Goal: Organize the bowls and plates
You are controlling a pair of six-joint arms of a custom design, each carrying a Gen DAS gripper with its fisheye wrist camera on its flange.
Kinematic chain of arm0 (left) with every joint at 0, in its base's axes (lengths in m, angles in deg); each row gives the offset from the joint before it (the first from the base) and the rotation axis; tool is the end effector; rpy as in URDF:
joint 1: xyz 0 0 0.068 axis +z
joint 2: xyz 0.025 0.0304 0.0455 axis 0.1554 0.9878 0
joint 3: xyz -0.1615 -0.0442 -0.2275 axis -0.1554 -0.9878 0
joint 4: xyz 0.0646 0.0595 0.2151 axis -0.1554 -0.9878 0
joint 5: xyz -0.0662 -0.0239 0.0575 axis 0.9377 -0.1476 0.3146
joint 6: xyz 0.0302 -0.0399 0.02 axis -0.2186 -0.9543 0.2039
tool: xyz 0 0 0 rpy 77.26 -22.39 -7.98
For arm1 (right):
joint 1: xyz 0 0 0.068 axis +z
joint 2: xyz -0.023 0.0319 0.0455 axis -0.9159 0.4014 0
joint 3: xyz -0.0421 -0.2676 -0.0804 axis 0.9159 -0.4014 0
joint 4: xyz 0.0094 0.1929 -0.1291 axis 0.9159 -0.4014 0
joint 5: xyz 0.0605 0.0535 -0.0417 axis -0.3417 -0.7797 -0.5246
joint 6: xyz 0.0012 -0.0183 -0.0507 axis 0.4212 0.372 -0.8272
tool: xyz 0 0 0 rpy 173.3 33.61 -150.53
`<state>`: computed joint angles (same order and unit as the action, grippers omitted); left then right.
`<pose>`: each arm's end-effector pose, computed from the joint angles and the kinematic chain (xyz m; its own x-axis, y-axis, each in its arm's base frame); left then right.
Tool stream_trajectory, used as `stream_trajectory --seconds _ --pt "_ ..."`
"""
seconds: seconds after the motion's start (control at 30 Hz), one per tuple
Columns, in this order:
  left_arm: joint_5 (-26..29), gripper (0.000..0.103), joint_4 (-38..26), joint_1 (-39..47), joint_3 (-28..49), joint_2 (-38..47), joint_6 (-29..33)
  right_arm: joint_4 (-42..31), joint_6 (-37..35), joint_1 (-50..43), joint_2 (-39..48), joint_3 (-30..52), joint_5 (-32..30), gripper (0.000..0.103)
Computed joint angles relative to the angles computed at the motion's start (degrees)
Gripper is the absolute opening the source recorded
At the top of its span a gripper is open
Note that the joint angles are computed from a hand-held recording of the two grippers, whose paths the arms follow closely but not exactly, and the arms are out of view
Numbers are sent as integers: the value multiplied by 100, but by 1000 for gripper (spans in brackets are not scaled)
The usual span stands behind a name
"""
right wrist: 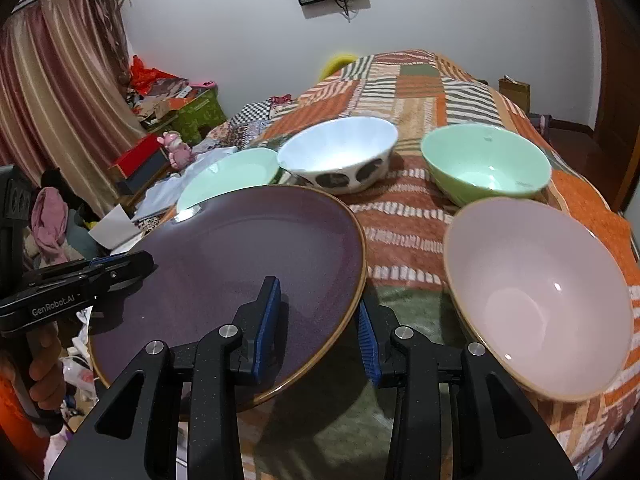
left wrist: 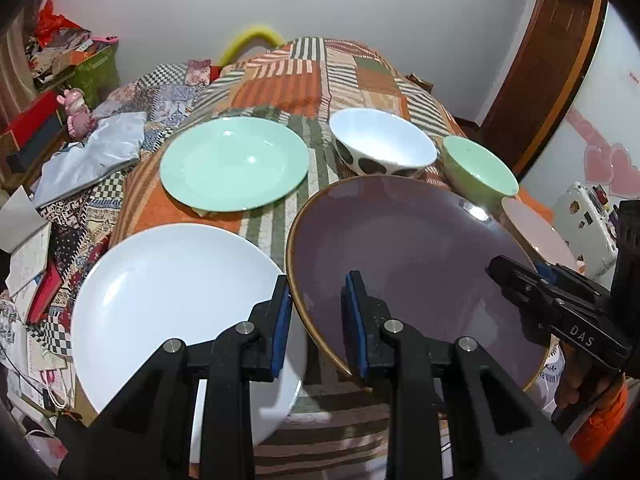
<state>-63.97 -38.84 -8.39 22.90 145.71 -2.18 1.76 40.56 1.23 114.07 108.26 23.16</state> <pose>0.2209 -0.0776 0.1380 -0.7505 0.2692 -0.6036 0.4499 0.8771 -0.1683 0.1219 0.2390 0.1480 -0.7083 0.2733 -0.6509 0.1197 0.9552 0.2708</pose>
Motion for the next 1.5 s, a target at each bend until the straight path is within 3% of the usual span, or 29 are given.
stream_trajectory --seconds 0.5,0.97,1.23,1.5 --pt "-41 27 526 -352 60 832 -257 -204 696 182 143 -167 29 31" --pt "-146 27 741 -530 274 1572 -423 22 860 6 305 -339 -217 31" --pt "-176 27 632 -538 355 1640 -463 -244 844 65 311 -206 -231 31" --pt "-393 29 549 -526 93 1136 -422 -500 1019 176 82 -218 -242 31"
